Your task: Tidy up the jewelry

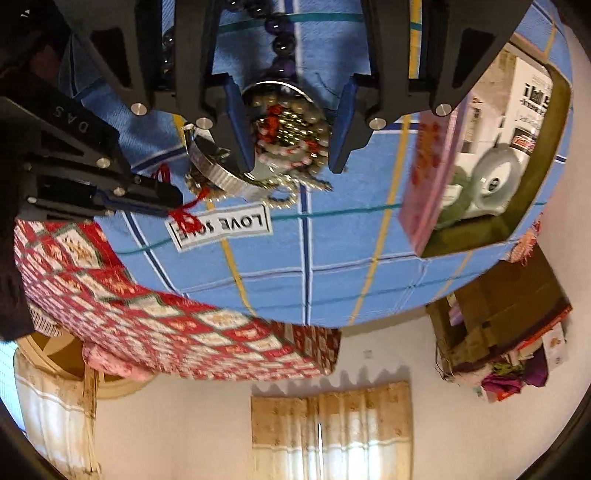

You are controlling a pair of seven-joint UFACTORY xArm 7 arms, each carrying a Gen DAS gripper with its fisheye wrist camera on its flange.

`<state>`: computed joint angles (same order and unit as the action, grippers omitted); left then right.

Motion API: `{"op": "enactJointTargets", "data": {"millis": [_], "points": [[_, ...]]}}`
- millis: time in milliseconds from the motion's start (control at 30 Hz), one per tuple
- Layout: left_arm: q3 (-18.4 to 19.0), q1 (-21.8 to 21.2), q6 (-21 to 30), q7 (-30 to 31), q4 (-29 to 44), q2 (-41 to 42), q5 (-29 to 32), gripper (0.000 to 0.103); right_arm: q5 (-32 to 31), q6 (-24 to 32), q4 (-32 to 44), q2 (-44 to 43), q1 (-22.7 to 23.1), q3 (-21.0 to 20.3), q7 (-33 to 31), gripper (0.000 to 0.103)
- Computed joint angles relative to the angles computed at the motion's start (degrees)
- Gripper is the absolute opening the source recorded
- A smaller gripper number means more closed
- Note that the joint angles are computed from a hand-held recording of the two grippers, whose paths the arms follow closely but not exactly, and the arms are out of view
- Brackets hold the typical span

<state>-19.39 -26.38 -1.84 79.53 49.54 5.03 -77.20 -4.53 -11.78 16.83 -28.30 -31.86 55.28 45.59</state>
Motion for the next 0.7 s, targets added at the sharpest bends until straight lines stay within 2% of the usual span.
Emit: {"op": "enactJointTargets", "data": {"millis": [67,100,133,167,200,267,367,533,700], "points": [[0.57,-0.45,0.79,-3.78,-0.55,0.17,4.76,0.040,0.11,-0.11,-0.16,-0.22,0.04,0.05,0.08,0.008],[0.75,-0.58,0.93,-6.08,-0.76,0.35,7.49,0.035,0.17,-0.21,-0.19,-0.22,0.06,0.13,0.15,0.008],[1.21,-0.77,1.39,-9.64,-1.20,0.43,11.60,0.019,0.22,-0.30,-0.21,-0.29,0.03,0.24,0.18,0.008],[1.18,-0.46,2.11,-11.72,-1.46,0.47,14.19,0.012,0.28,-0.25,-0.18,-0.42,0.01,0.38,0.20,0.008],[0.54,0.27,2.33,-11.68,-1.55,0.42,14.38,0.012,0.31,-0.24,-0.19,-0.60,0.02,0.43,0.24,0.008],[-0.82,1.87,3.34,-8.03,-1.48,-0.29,10.35,0.005,0.41,-0.35,-0.36,-1.09,0.18,0.30,0.41,0.008],[0.30,2.29,5.82,-1.02,-1.50,-2.29,1.81,0.005,0.56,-0.41,-0.79,-2.01,1.04,-0.66,0.66,0.008],[4.21,0.74,9.50,3.29,-1.64,-5.74,-4.15,0.005,0.45,0.05,-1.01,-3.36,2.15,-1.72,0.95,0.008],[6.50,-0.22,11.26,5.39,-1.65,-8.67,-6.97,0.005,-0.28,0.99,-0.83,-4.86,3.56,-3.00,1.19,0.008]]}}
